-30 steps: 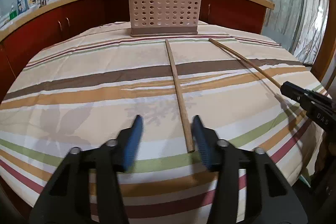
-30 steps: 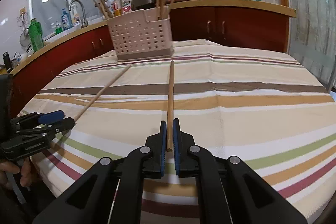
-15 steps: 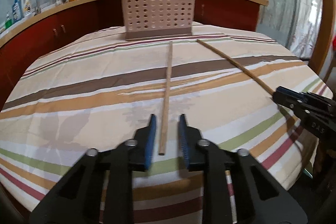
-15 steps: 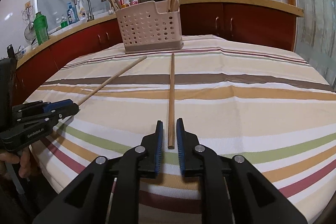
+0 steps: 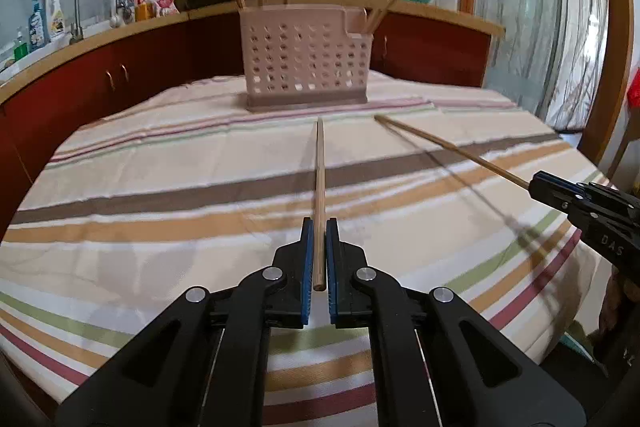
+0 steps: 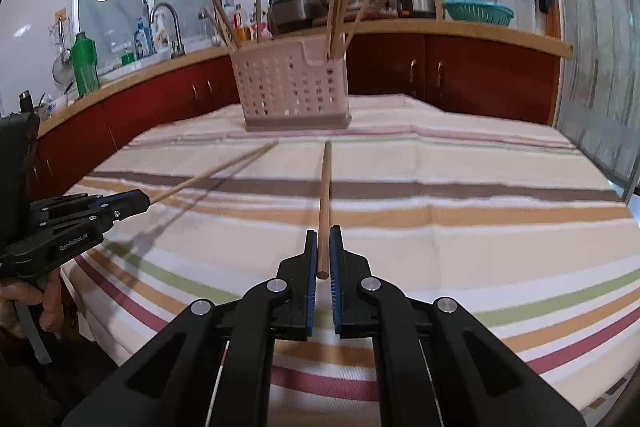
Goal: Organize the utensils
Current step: 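Close the right gripper on a chopstick while the left gripper grasps another, then lift both held chopsticks upright and carry them above the pink basket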
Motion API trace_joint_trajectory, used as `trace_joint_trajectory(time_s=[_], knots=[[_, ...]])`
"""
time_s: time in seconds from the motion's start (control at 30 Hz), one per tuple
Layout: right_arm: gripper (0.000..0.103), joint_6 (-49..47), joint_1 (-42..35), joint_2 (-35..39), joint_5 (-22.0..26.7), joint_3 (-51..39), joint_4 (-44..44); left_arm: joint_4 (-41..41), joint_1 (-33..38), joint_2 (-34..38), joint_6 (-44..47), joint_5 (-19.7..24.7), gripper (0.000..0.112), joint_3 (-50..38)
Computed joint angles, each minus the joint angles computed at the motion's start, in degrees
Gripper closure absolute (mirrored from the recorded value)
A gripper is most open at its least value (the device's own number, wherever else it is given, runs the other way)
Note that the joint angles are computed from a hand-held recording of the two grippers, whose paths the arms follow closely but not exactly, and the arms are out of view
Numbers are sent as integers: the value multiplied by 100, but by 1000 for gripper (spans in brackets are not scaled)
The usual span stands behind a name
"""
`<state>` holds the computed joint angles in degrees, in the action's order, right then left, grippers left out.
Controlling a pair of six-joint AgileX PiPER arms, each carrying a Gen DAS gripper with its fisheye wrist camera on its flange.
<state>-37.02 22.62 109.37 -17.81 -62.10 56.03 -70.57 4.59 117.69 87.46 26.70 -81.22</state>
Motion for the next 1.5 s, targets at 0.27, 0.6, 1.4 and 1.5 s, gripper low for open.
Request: trace_joint_trajectory(time_s=[0.27, 0.6, 1.4, 1.5], knots=[[96, -220, 49, -519, -238, 88, 106, -749, 231, -415, 487, 157, 106, 81], [96, -720, 113, -954, -396, -134, 301, -1463, 515, -937, 823, 431, 106, -5], [96, -2307, -278, 209, 368, -2513, 1316, -221, 66, 209, -795, 335, 106, -2428], [96, -2847, -312, 415, 462, -2828, 1846, -26, 43, 388, -1039, 371, 105, -2733]])
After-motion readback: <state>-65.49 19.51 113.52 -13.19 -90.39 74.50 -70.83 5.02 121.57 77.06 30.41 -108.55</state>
